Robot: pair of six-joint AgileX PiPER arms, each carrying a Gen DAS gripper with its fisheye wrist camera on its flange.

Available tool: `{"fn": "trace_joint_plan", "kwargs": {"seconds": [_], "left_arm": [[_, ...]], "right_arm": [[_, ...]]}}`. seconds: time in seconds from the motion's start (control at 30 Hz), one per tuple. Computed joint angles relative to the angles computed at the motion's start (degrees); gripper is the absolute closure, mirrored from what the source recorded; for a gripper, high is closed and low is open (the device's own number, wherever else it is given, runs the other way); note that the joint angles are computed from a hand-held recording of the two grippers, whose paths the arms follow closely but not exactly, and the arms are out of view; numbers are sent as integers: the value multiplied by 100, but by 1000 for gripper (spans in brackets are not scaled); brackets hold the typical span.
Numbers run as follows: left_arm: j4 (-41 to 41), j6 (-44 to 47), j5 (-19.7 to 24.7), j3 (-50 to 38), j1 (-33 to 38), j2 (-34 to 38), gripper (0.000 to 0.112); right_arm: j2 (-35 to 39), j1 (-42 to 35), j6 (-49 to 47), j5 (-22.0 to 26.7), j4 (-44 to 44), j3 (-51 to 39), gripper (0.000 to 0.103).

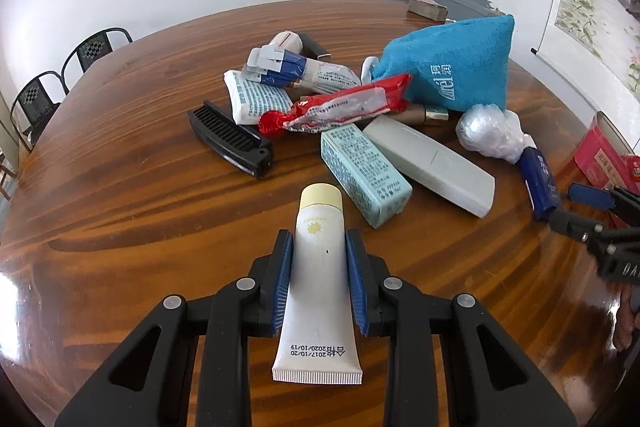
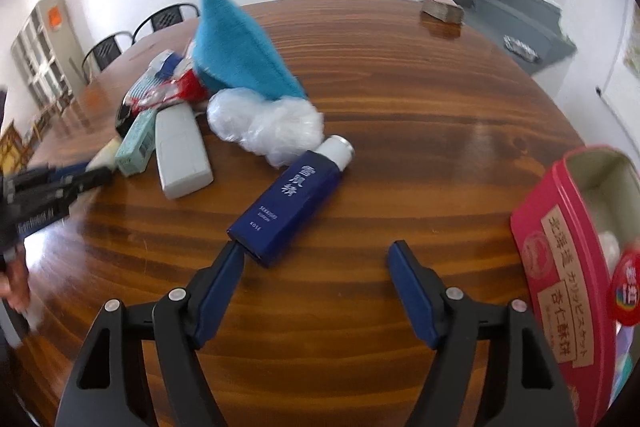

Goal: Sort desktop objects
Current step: 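Grasp the dark blue bottle with the right gripper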

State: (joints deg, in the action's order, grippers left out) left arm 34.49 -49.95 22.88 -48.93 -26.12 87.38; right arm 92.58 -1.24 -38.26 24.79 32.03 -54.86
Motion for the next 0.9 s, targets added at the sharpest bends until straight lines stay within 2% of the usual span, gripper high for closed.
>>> {"fn": "trace_joint_plan", "kwargs": {"seconds": [0.27,0.43,0.5,0.53,0.57,0.6,0.67,0.7,0.8,0.9], "left_arm": [[61,-77,-26,-67,-9,128,83],[57,-49,-93,-12,-22,12,83],[40,-31,-108,31,-32,-86,83],[49,-32,-128,47,-32,-124,84],[61,-36,-133,52,-34,-149,86],[53,-28,-149,55,-37,-169,86],[99,-83,-152,69,-78,-211,86],[123,-101,-154,79,-94,-227,86],[138,-122,-137,108,-147,-239,86],[194,-208,-95,132,-171,-212,85]], "right_arm": [[-98,328,425,-195,-20,-148,25],[401,740,2496,-385,-1928,-577,25],[554,737,2741,-341,-2214,-647,35],[556,718,2622,-359,-2124,-620,35],[536,694,2567,-352,-2136,-599,40],[495,710,2634,-376,-2267,-556,51],[399,767,2831,-476,-2578,-426,61],[363,746,2685,-494,-2453,-380,68],[256,626,2093,-496,-1865,-246,71],[135,597,1973,-556,-1763,-78,71]]}}
